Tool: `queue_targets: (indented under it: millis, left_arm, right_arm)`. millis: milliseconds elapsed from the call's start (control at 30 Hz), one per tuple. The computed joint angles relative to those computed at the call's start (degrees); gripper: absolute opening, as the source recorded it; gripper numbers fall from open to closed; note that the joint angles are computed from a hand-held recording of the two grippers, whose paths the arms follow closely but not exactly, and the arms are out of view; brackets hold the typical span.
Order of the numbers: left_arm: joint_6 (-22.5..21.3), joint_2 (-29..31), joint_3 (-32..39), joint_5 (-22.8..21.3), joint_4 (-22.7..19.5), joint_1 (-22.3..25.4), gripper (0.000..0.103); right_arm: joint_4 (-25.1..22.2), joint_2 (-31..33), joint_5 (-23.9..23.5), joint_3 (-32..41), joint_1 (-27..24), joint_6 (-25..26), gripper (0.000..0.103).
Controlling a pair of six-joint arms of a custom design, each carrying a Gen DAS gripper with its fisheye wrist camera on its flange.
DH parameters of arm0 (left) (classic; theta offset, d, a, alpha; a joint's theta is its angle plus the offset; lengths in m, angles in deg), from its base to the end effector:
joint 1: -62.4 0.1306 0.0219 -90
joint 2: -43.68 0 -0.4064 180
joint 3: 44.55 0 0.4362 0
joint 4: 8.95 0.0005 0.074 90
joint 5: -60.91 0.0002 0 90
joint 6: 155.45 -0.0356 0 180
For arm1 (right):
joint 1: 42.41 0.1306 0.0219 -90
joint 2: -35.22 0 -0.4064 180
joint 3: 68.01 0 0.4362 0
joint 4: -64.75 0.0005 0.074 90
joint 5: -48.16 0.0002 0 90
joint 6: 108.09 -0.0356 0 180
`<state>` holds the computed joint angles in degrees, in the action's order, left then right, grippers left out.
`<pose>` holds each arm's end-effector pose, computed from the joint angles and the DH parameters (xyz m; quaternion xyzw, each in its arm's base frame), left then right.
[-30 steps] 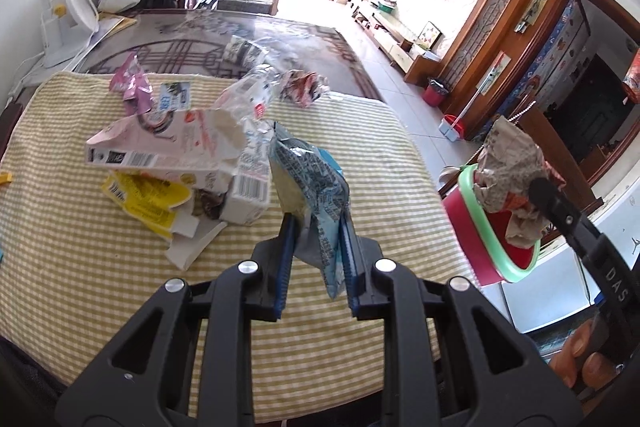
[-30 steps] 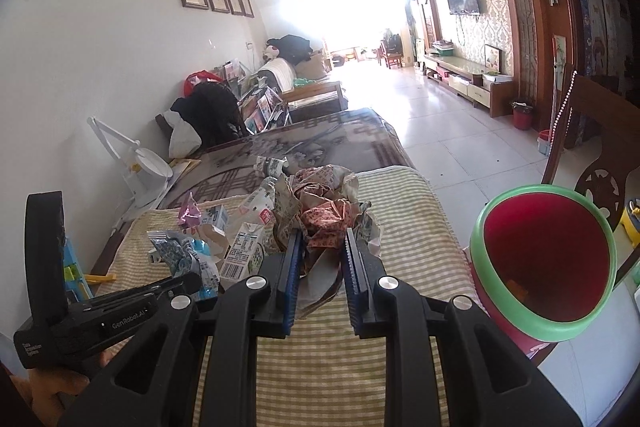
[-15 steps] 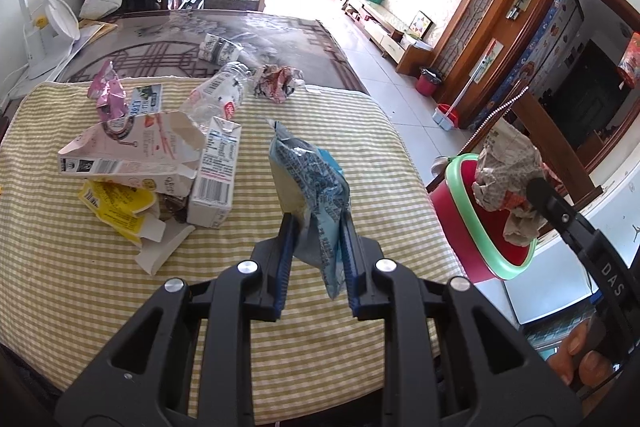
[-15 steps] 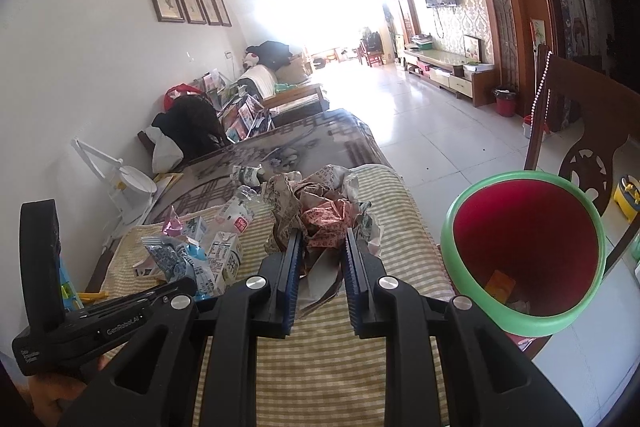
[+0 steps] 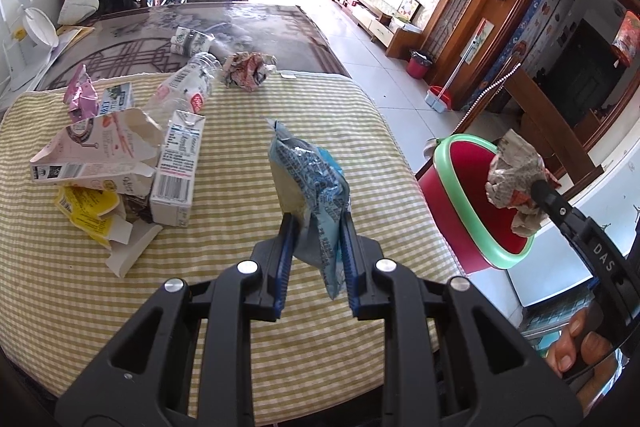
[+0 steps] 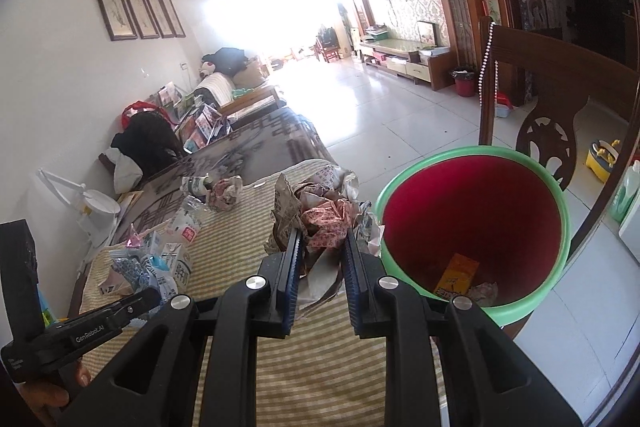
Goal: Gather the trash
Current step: 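Drop the pink paper into the red bin while the left tool carries the blue wrapper there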
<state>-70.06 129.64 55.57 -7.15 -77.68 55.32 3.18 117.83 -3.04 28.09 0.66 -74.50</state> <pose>0.4727 -0.0726 0.5554 0.1528 0.9244 -0.1877 0.2947 0.3528 0.2986 0.5595 0.2203 0.8610 0.0570 0.4548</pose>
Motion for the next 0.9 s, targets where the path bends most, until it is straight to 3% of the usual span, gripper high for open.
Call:
queue_targets:
  millis: [200,333,433,567,600,767,900]
  left_arm:
    - [0.8,1.2,0.4,5.8,-0.9,-1.3,0.022]
    - [0.7,1.4,0.2,6.9,-0.5,-2.8,0.022]
    - [0.3,2.4,1.2,8.8,-0.8,-4.2,0.022]
    - [-0.6,4.5,3.8,11.1,-0.9,-7.2,0.022]
    - [-0.6,5.2,4.8,12.1,-1.2,-8.3,0.022]
    - [-0.4,9.2,9.9,14.7,-1.5,-14.0,0.022]
    - [-4.1,11.0,11.5,15.0,-1.1,-18.5,0.022]
  right_arm:
    - [-2.8,-2.6,1.2,-2.9,-2.4,-2.5,0.019]
    - [-2.2,-4.5,-0.1,-5.1,-5.1,-4.1,0.021]
    - [-4.4,-5.0,2.8,-5.4,-6.1,-6.6,0.032]
    - [-5.6,-6.8,8.1,-6.7,-5.5,-10.3,0.061]
    - [-6.2,-7.4,9.2,-7.2,-5.1,-12.0,0.064]
    - [-10.7,-9.7,12.5,-8.8,-3.7,-19.7,0.065]
    - [-16.5,-11.0,16.4,-9.4,-1.9,-27.3,0.066]
